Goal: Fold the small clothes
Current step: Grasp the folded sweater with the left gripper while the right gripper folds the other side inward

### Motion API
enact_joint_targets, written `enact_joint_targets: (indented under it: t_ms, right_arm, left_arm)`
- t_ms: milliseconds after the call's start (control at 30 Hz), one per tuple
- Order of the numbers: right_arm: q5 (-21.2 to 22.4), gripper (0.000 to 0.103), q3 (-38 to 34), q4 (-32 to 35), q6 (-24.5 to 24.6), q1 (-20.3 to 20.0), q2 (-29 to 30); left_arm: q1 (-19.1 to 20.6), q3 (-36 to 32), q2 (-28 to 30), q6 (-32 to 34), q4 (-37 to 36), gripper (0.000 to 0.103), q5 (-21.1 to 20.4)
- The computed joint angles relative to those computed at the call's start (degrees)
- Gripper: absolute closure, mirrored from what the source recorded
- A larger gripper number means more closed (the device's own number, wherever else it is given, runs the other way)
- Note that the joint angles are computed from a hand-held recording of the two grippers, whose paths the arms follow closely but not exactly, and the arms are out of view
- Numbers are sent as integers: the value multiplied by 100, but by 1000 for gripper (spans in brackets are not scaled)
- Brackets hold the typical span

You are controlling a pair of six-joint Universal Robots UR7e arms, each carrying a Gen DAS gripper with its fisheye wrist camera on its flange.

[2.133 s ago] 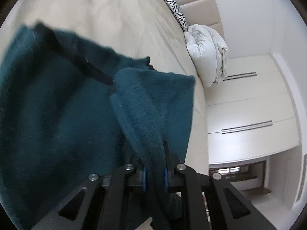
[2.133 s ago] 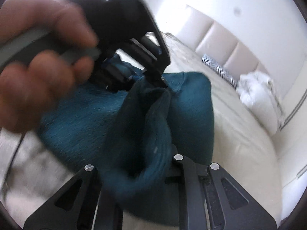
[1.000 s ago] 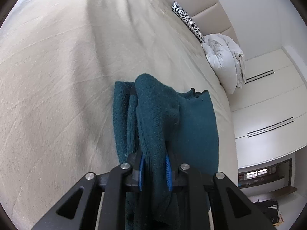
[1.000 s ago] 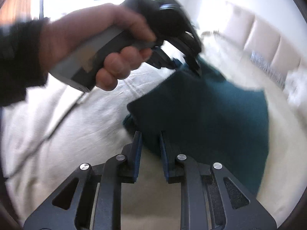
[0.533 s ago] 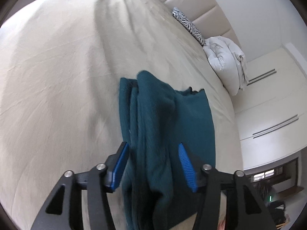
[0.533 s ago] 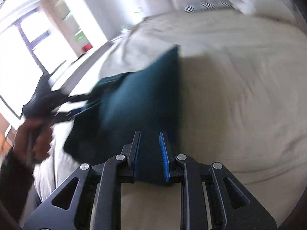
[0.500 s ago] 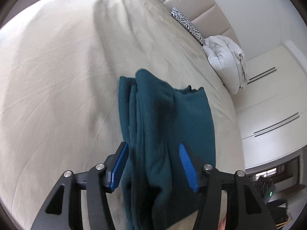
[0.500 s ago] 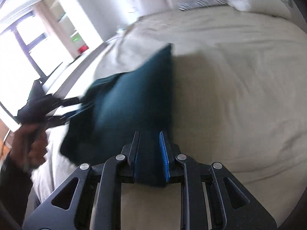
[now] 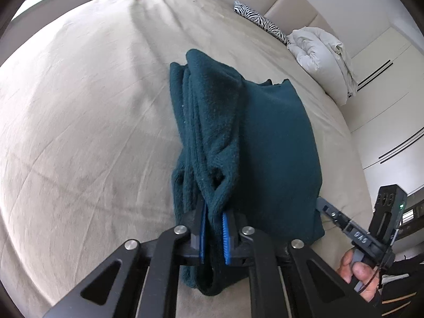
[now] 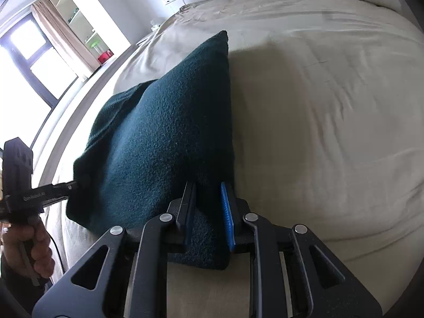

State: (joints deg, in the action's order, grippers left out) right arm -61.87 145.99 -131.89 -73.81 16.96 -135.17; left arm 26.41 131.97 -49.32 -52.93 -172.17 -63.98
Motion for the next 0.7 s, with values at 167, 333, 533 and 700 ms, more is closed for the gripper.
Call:
enact_joint_targets:
  t_ms: [167,333,533,700]
  right_arm:
    - [-27,82,115,187,-318,-175,-231]
    - [-258,80,338,-660,-236,136,51]
    - [-211,80,-157,146,-35,302,-61]
    - [22,80,-836,589,607,922,402]
  left_arm:
    - [-109,261,54,-203,-382,93,78]
    - [84,227,209,-206,-647,92,-110]
    - [-142,160,-386,-501,456,83,102]
    - [-579,-397,-585,-199,1276,75,1011]
